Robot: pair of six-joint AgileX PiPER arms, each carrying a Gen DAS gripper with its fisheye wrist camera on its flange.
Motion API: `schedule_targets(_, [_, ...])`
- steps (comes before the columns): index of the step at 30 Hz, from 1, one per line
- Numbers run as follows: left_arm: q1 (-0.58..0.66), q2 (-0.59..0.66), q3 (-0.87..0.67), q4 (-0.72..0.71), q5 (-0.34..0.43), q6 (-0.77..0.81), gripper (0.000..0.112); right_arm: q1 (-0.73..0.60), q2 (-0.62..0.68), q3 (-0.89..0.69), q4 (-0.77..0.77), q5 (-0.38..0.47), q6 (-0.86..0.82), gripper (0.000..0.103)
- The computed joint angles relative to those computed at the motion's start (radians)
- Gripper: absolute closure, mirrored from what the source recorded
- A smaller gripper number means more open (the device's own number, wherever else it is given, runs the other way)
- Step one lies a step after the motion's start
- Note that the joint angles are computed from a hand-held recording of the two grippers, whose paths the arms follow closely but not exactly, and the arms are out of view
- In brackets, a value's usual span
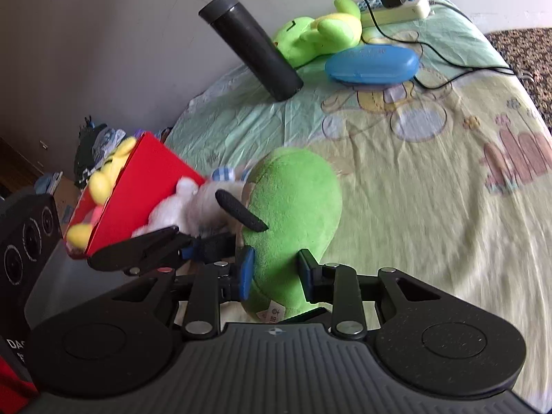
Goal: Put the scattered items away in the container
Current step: 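Close the left gripper on the green plush while the right gripper clamps it, then lift the green plush with both grippers and carry it over the red box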
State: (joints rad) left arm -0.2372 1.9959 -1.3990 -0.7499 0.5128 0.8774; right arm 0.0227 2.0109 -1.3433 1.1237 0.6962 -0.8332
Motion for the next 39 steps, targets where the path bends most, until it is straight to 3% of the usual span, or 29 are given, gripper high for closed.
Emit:
schedule_targets(7, [0.005,-0.071,0.121,-0.032,0.008,0.09,0.018,0.01,-0.079,0.154,0.021,0.003,0.019,0.069])
schedule_targets(12, [0.014,-0.052,0.102,-0.028,0.008,0.045,0.016,0.012,-0.124,0.209,0.15,-0.092,-0.039,0.066])
schedule_targets(20, [-0.028,-0.006,0.066,0.039,-0.08,-0.012,0.012,0.063,-0.064,0.11,0.059,-0.181,0.075,0.052])
schedule_targets(22, [-0.056,0.0,0.077,0.14,-0.133,-0.092,0.012,0.06,-0.013,0.055,-0.021,-0.153,0.174,0.041])
schedule_targets(24, [-0.068,0.001,0.09,0.184,-0.166,-0.122,0.012,0.037,0.031,0.031,0.045,-0.078,0.185,0.043])
schedule_targets(28, [-0.055,-0.002,0.101,0.113,-0.172,-0.063,0.013,0.067,0.017,0.038,0.024,-0.116,0.161,0.045])
schedule_targets(35, [-0.041,-0.012,0.096,0.034,-0.156,0.015,0.027,0.03,0.02,0.034,0.009,-0.046,0.2,0.048])
schedule_targets(39, [-0.053,-0.045,0.134,-0.028,-0.176,0.102,0.027,0.038,-0.036,0.094,0.011,-0.083,0.175,0.048])
